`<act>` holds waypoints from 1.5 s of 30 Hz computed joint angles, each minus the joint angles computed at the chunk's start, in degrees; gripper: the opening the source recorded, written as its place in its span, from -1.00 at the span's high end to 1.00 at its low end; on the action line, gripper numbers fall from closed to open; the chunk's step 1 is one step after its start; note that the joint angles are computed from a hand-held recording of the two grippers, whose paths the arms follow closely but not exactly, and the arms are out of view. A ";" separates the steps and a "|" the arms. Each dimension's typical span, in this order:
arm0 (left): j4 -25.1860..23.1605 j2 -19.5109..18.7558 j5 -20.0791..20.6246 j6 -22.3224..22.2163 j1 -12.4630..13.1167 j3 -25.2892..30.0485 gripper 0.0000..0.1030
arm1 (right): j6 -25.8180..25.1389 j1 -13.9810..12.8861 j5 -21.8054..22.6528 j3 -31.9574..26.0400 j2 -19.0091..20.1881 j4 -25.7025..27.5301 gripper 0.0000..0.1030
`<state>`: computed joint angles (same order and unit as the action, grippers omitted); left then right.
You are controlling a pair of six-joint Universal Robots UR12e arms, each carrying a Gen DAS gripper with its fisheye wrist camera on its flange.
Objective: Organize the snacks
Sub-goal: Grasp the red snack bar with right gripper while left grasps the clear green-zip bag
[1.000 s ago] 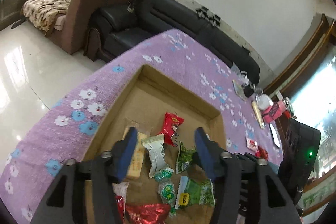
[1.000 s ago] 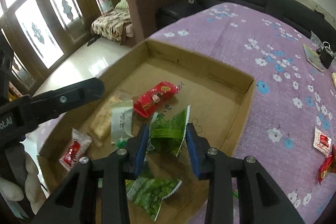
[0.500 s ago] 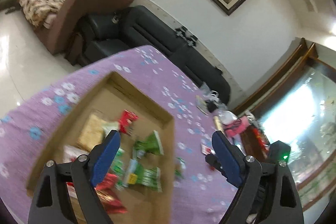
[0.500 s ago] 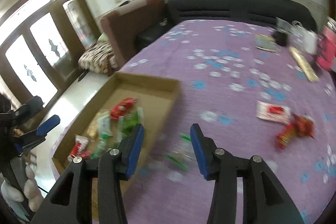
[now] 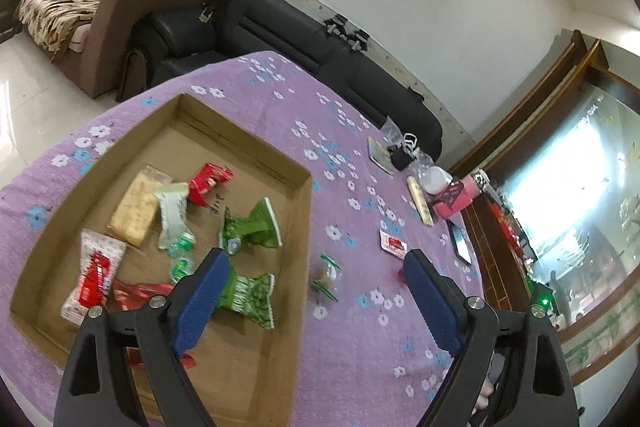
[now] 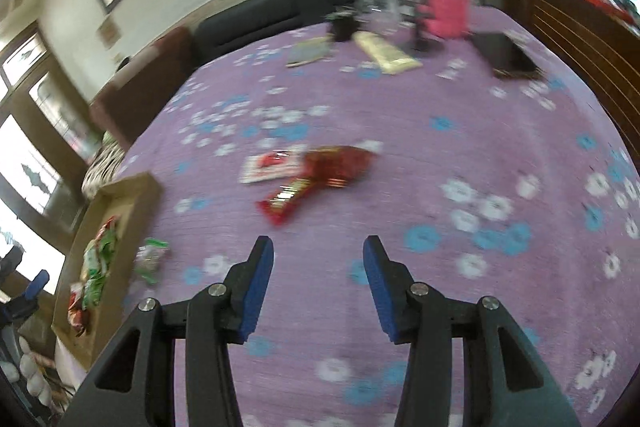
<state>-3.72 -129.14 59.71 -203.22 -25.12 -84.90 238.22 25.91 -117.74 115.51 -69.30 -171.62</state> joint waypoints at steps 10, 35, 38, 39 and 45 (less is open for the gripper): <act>-7.18 -0.51 0.03 9.33 -2.91 1.99 -0.77 | 1.93 -2.01 5.06 1.71 0.76 -3.75 0.12; -24.29 -7.50 18.40 32.02 -9.65 15.90 -0.65 | 3.43 -4.02 5.55 -7.22 7.22 0.15 0.65; -28.46 -9.06 20.05 31.61 -9.95 18.72 -0.65 | 3.37 -3.89 7.44 -6.11 7.15 -2.47 0.65; -29.41 -9.39 20.18 31.77 -10.05 19.30 -0.64 | 3.38 -3.91 8.02 -5.80 7.14 -3.44 0.65; -31.62 -9.36 18.22 35.22 -10.41 19.10 0.42 | 1.65 -3.58 7.77 -5.63 7.28 -6.06 0.65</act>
